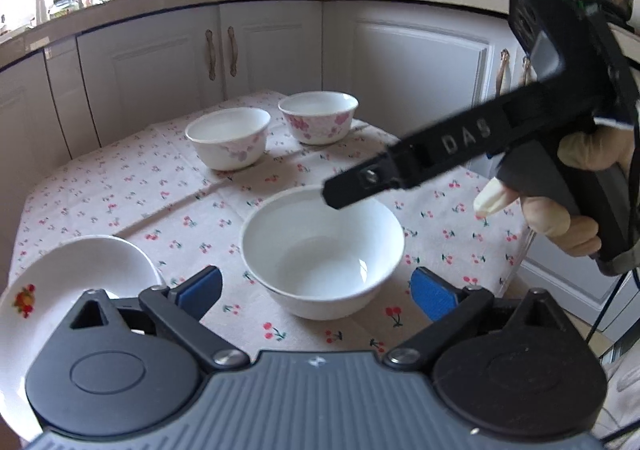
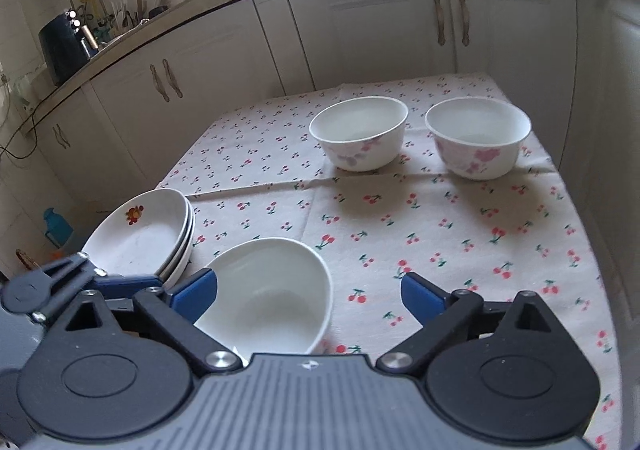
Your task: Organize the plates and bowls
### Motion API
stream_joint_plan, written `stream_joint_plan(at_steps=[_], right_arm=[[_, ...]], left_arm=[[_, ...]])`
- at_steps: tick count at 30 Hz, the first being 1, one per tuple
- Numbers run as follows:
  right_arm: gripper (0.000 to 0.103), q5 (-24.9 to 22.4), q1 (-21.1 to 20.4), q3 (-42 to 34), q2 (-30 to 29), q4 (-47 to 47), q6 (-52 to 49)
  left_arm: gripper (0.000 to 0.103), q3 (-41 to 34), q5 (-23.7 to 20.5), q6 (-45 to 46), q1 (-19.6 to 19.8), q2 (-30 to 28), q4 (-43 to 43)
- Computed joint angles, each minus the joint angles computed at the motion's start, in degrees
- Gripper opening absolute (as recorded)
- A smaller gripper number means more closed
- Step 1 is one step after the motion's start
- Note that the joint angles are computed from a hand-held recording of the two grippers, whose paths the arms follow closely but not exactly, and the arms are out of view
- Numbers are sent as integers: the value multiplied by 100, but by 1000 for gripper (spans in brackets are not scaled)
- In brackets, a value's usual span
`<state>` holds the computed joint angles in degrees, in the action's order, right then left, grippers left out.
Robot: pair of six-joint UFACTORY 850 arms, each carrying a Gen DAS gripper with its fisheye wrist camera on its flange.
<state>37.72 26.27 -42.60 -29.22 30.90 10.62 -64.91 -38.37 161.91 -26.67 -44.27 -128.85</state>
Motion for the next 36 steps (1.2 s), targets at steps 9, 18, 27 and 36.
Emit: stream_joint_plan(at_steps=[9, 18, 27, 36], right_arm=[[101, -77, -197, 58, 274, 162, -963], [101, 172, -478, -172, 94, 202, -1728], [99, 194, -846, -791, -477, -687, -1746], [88, -30, -985, -1339, -954, -726, -2062]], left_arm=[[100, -500, 255, -47, -26, 48, -159], [100, -1738, 794, -1271, -97, -482, 592], [100, -3861, 1684, -4174, -234, -1550, 3008], [100, -6257, 1535, -8108, -403, -2882, 6721]])
